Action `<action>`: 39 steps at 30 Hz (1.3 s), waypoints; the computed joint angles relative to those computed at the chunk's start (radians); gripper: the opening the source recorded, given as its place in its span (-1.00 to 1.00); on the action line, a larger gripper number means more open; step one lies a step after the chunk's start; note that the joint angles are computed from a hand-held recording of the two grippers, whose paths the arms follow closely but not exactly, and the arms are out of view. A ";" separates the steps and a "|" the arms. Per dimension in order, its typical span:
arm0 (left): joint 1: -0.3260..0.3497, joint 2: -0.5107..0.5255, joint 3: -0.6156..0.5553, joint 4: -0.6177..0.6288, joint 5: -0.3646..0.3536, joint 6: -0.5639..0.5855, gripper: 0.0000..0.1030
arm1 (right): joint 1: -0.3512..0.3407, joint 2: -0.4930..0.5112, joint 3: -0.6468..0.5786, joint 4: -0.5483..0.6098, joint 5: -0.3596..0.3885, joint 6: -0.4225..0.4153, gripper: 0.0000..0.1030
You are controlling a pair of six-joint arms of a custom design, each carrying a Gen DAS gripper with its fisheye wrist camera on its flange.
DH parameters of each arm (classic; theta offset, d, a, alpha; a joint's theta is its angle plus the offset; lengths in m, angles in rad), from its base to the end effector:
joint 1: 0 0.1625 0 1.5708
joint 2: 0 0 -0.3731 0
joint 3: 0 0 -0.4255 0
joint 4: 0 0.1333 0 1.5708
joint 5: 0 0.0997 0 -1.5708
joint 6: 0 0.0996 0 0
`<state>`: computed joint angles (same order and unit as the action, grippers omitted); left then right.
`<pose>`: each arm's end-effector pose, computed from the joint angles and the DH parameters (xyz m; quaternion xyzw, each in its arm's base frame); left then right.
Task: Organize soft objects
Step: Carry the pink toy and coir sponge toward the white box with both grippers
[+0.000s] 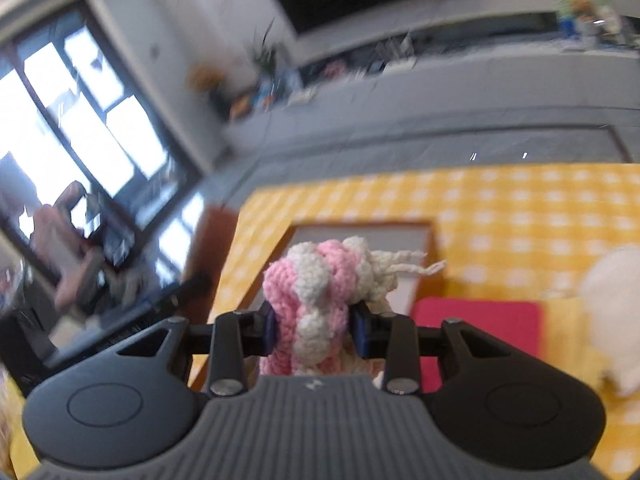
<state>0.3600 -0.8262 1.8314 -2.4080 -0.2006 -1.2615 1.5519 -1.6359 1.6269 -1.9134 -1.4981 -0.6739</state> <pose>-0.4576 -0.4190 0.0414 0.0335 0.7727 -0.5742 0.2684 0.1305 -0.5316 0.4797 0.3225 -0.9296 0.1765 0.0257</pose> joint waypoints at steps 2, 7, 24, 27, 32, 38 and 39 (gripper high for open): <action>0.003 -0.022 0.025 0.002 -0.004 -0.018 0.57 | 0.042 0.023 0.040 -0.029 -0.077 -0.004 -0.31; 0.015 -0.054 0.042 0.088 -0.036 -0.118 0.57 | 0.108 0.065 0.135 -0.155 -0.291 -0.033 -0.31; 0.027 -0.036 0.030 0.071 -0.074 -0.098 0.58 | 0.135 0.070 0.263 -0.294 -0.521 -0.150 0.12; 0.033 -0.040 0.031 0.061 -0.086 -0.111 0.58 | 0.142 0.053 0.288 -0.345 -0.521 -0.188 0.35; 0.039 -0.018 0.018 0.000 -0.090 -0.033 0.58 | 0.133 0.016 0.295 -0.360 -0.458 -0.185 0.75; 0.072 0.047 -0.073 0.054 -0.109 0.024 0.58 | 0.123 -0.012 0.296 -0.397 -0.409 -0.186 0.86; 0.080 0.061 -0.100 0.114 -0.110 0.003 0.58 | 0.123 -0.011 0.293 -0.401 -0.409 -0.184 0.86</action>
